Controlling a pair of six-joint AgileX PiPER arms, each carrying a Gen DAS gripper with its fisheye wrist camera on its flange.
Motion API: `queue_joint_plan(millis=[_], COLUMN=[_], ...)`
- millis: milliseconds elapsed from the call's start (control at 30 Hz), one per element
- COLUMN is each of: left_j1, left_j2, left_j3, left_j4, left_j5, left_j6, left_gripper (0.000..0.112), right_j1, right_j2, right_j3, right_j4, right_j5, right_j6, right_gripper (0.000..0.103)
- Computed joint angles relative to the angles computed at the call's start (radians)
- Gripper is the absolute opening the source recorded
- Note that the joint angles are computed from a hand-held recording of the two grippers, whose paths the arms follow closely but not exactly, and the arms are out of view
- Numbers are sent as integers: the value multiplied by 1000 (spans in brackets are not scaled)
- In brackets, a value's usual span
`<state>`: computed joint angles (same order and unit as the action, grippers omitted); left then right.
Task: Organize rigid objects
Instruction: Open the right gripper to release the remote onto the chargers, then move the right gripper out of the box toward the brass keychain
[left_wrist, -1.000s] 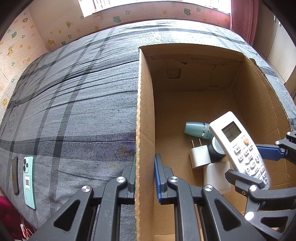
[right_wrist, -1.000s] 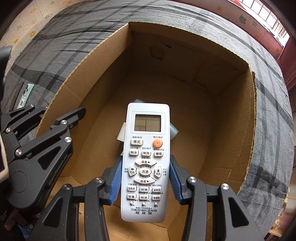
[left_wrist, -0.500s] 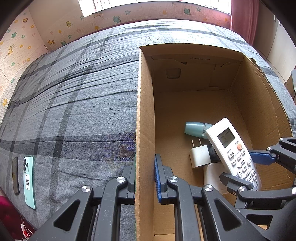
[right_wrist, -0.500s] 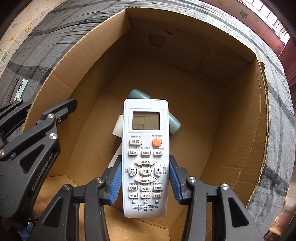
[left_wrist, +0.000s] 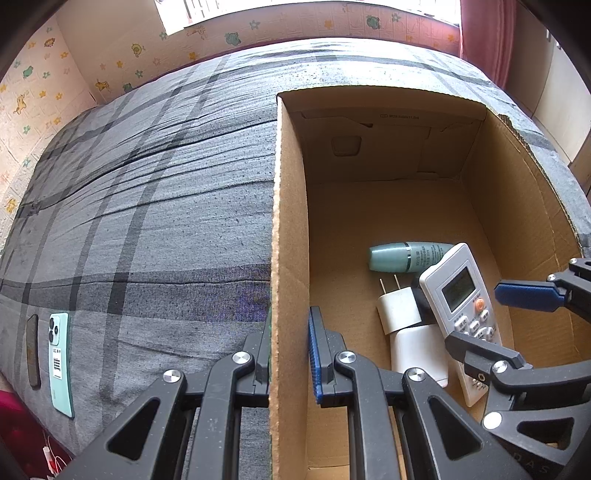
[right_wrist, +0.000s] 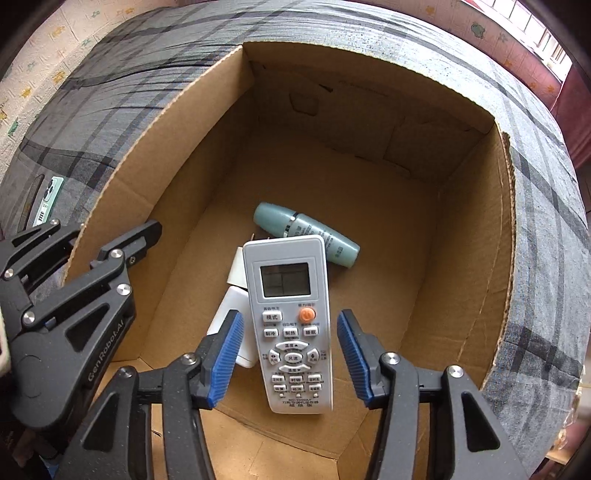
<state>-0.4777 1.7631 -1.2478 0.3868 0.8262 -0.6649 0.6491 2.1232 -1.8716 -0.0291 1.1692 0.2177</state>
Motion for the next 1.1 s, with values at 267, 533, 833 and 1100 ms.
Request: queue_joint_plan(millis=[267,533,833,1100], left_j1=[2,1,-3,-3], left_j2=[1,2,2,3], left_j3=[-1,-2,-3,-3], left_j4=[-2,0,3,5], left_j5=[0,2,6,6], left_j6=[2,1,-6,-7], left_gripper=[15,15,15,15], right_j1=[1,-24,-38,-92], right_j2=[-69,-148,-202,-294], right_j3=[35,108,117,174], right_j4=[-52,-41,-19,-53], right_j5=[-34,-65,-71,-74], right_j6=[8,3,0,10], right_gripper=[80,93,103,103])
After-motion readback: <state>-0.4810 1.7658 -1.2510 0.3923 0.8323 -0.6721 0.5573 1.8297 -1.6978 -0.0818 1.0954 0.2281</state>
